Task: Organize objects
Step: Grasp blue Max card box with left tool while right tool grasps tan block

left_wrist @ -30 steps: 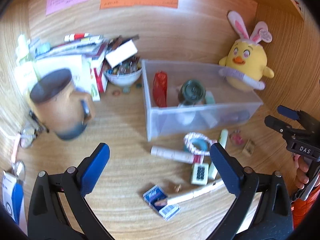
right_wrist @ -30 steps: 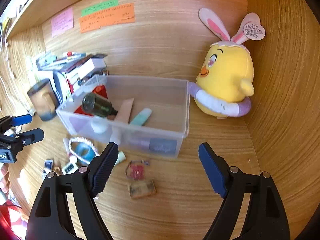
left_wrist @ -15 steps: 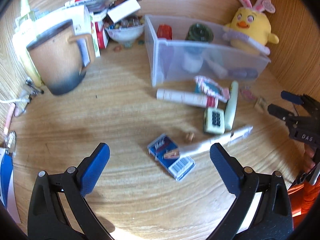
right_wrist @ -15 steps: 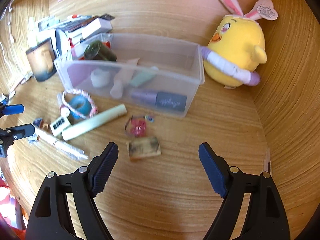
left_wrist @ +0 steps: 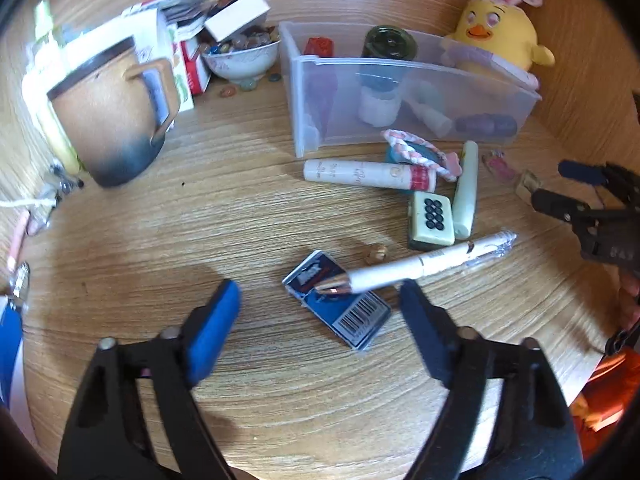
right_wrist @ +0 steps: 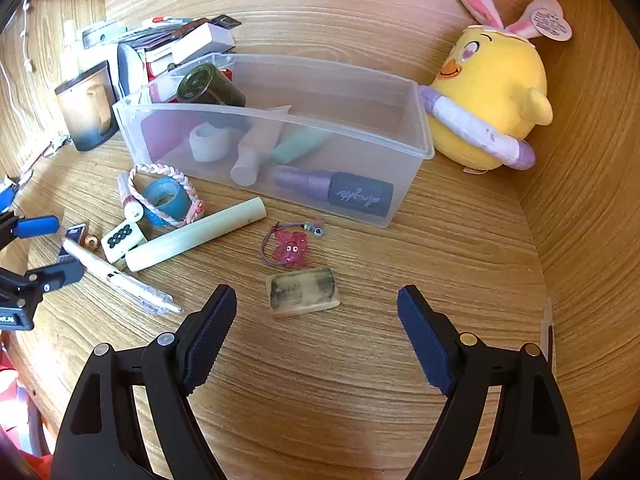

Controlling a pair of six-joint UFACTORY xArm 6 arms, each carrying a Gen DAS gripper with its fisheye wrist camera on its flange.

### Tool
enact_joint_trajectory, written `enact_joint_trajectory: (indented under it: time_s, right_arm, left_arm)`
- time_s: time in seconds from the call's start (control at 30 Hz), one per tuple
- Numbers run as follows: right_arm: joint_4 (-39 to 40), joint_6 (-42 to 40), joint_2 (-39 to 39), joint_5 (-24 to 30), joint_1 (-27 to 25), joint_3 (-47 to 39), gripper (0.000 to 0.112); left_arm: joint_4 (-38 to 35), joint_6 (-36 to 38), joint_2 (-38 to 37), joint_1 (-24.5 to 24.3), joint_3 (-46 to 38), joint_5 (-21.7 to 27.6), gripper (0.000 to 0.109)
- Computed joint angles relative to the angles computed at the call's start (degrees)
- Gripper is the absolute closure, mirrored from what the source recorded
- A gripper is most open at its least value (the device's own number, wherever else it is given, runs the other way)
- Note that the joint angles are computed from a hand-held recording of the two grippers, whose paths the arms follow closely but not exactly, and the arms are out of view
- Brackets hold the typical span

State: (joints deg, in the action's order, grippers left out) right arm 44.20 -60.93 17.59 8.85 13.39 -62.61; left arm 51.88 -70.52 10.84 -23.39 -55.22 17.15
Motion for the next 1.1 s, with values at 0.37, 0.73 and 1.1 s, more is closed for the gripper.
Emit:
enact_joint_trajectory:
  time_s: [0.37, 0.73, 1.1]
  right_arm:
    - [-6.0, 6.2, 2.5, 3.9, -1.3, -2.7, 0.062]
    - [-0.3, 3.1, 2.6, 4.0, -1.6, -3.4, 0.075]
    - [9.7, -5.3, -0.7, 3.6, -1.6, -2.4, 0.075]
  left_arm:
    - [7.3, -7.9, -1.2, 0.6, 1.3, -0.5, 0.057]
    - [10.1, -14.5, -4.2, 2.4, 3.5, -1.0, 0.058]
    - [16.2, -18.8, -6.4, 1.7, 1.4, -0.8, 0.058]
